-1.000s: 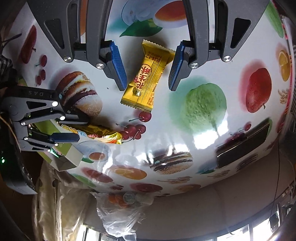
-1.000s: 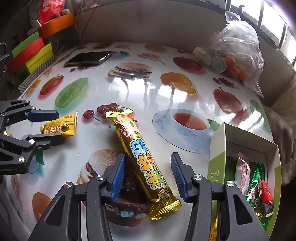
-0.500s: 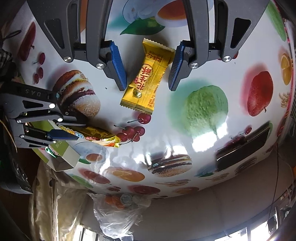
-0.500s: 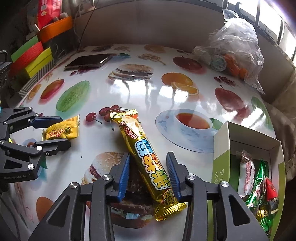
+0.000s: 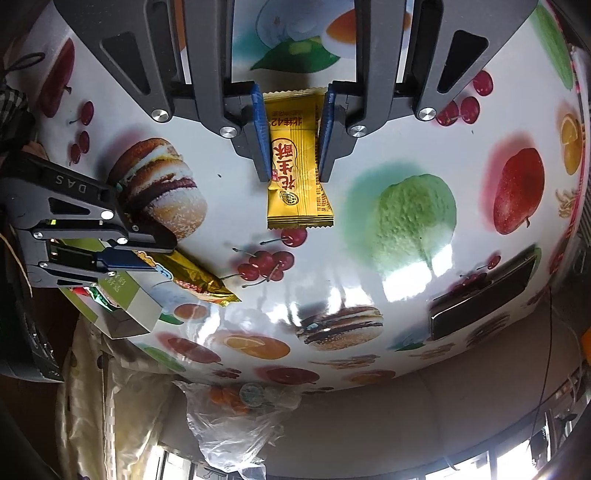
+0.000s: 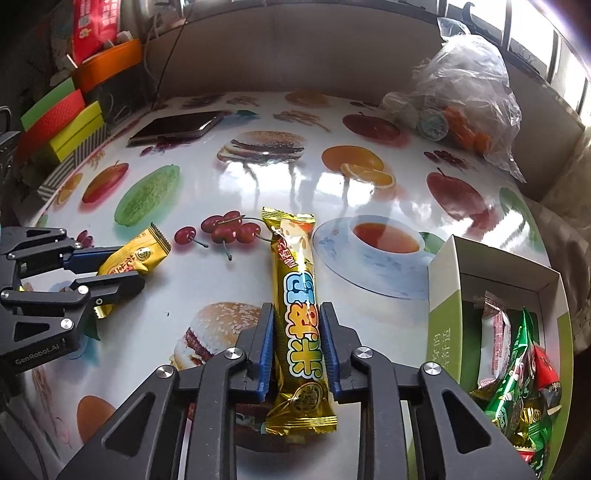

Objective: Organize snacks
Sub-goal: 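Grasp the yellow peanut candy with the left tool while the right tool grasps the yellow wafer bar, then carry the peanut candy and wafer bar with both tools over the green box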

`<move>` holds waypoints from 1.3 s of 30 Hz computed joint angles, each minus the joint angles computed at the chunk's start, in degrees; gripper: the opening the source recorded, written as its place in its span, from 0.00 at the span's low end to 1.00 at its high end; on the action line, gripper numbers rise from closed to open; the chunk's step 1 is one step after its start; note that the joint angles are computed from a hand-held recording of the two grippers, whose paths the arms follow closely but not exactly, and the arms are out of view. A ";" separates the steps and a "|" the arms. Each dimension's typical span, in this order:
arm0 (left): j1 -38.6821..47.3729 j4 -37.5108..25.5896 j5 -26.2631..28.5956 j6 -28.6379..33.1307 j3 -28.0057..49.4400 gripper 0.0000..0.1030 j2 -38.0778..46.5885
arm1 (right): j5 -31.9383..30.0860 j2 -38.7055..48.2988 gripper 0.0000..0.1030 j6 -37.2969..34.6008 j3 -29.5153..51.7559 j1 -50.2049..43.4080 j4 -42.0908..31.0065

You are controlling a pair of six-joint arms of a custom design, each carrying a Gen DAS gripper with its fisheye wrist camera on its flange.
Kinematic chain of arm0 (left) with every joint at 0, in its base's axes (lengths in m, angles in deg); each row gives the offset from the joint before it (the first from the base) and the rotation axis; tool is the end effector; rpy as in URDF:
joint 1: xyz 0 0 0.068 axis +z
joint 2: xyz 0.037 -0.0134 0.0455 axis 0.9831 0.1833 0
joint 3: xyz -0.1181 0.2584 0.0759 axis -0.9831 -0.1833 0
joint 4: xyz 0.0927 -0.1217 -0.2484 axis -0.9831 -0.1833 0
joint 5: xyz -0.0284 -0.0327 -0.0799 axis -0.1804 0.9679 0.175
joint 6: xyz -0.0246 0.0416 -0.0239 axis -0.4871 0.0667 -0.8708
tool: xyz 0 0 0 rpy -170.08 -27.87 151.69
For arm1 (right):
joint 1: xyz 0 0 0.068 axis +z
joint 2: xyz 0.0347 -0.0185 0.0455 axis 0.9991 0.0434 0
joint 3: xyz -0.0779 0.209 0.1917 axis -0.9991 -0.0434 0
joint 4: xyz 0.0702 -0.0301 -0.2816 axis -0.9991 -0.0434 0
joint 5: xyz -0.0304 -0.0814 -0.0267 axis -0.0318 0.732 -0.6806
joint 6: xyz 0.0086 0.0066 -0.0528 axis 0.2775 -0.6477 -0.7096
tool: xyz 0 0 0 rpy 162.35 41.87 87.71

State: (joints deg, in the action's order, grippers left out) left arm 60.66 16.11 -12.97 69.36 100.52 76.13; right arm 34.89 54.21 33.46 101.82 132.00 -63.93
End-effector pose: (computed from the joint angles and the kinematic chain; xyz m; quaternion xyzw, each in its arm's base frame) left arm 0.2901 -0.1081 0.1361 0.3361 0.8966 -0.1258 0.2596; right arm 0.2439 0.2222 0.1363 -0.0207 0.9584 0.0170 0.2841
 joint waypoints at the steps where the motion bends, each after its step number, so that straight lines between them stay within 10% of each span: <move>1: -0.06 0.10 -0.15 -0.18 -0.09 0.24 -0.12 | 0.06 -0.07 0.22 0.21 -0.02 0.06 -0.09; 39: -7.91 -3.99 -3.17 -8.60 -6.97 0.24 -20.73 | 10.00 -15.56 0.22 13.75 -3.33 12.22 -12.74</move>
State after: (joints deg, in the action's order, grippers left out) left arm 52.75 12.13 -16.14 60.76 93.55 55.40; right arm 44.90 38.66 47.21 98.50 144.22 -76.67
